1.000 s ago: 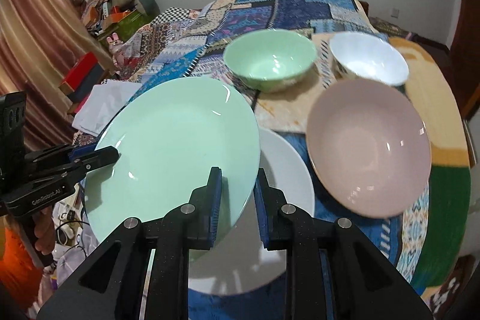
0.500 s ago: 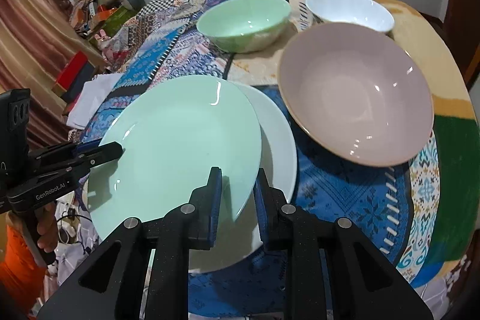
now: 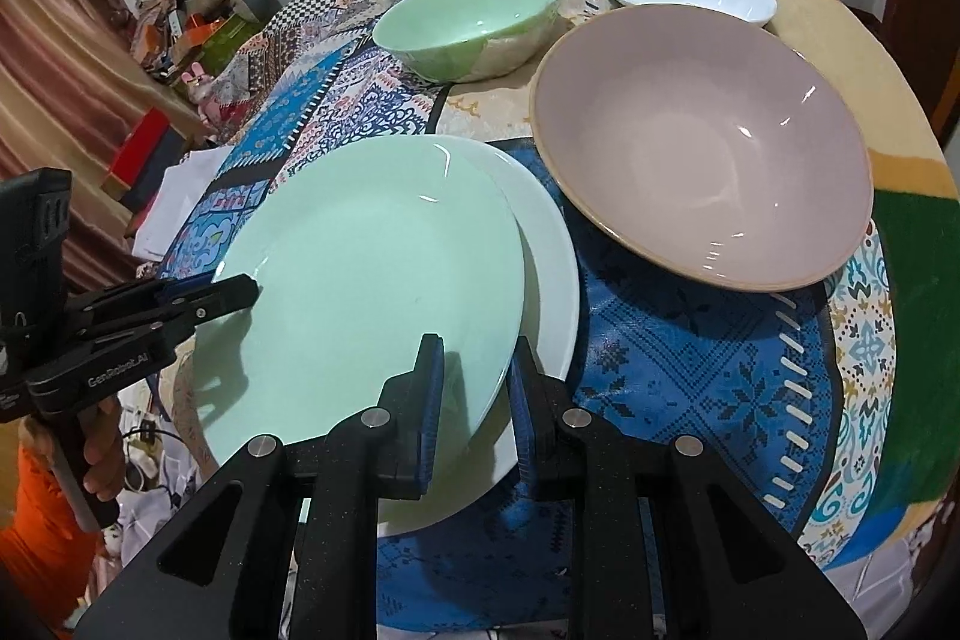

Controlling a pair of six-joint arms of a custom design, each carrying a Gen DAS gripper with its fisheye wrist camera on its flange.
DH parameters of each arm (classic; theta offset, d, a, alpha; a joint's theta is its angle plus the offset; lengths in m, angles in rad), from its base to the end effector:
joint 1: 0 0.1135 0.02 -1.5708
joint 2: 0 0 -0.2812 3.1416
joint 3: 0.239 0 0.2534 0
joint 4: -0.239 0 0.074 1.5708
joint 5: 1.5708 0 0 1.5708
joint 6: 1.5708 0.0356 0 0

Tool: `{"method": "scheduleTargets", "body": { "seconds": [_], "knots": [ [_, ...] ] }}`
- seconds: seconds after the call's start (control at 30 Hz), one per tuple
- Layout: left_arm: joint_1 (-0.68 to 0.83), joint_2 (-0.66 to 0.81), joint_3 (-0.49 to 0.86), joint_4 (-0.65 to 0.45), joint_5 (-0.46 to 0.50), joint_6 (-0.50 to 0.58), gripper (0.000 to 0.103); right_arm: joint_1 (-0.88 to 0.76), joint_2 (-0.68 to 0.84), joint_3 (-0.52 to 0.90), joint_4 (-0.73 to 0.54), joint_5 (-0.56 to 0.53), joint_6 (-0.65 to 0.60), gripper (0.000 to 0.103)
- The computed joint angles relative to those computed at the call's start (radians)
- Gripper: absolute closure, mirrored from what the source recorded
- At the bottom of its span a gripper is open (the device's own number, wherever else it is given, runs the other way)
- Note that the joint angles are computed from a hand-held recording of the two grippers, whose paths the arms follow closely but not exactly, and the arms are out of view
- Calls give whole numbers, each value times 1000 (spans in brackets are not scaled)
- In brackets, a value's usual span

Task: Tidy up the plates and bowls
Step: 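Lower the mint green plate onto the white plate and open both grippers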

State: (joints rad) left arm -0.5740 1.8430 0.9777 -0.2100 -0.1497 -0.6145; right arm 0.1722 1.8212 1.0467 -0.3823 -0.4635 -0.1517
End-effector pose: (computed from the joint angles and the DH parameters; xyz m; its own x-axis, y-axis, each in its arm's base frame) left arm 0.2992 -0.1871 0.1397 -0.8788 -0.1106 -0.4641 -0.0359 0.9853 -0.1669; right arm 0.3423 0.0757 0.1597 -0.8417 -0.2836 -0.4595 -0.4630 0.8170 0.3438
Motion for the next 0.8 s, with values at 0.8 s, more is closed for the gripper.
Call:
{"method": "scheduleTargets", "body": {
  "seconds": [0.8],
  "knots": [
    [-34,-26,41,-79,-80,6,58,-32,-102,-67,65,48,-21,80]
  ]
}}
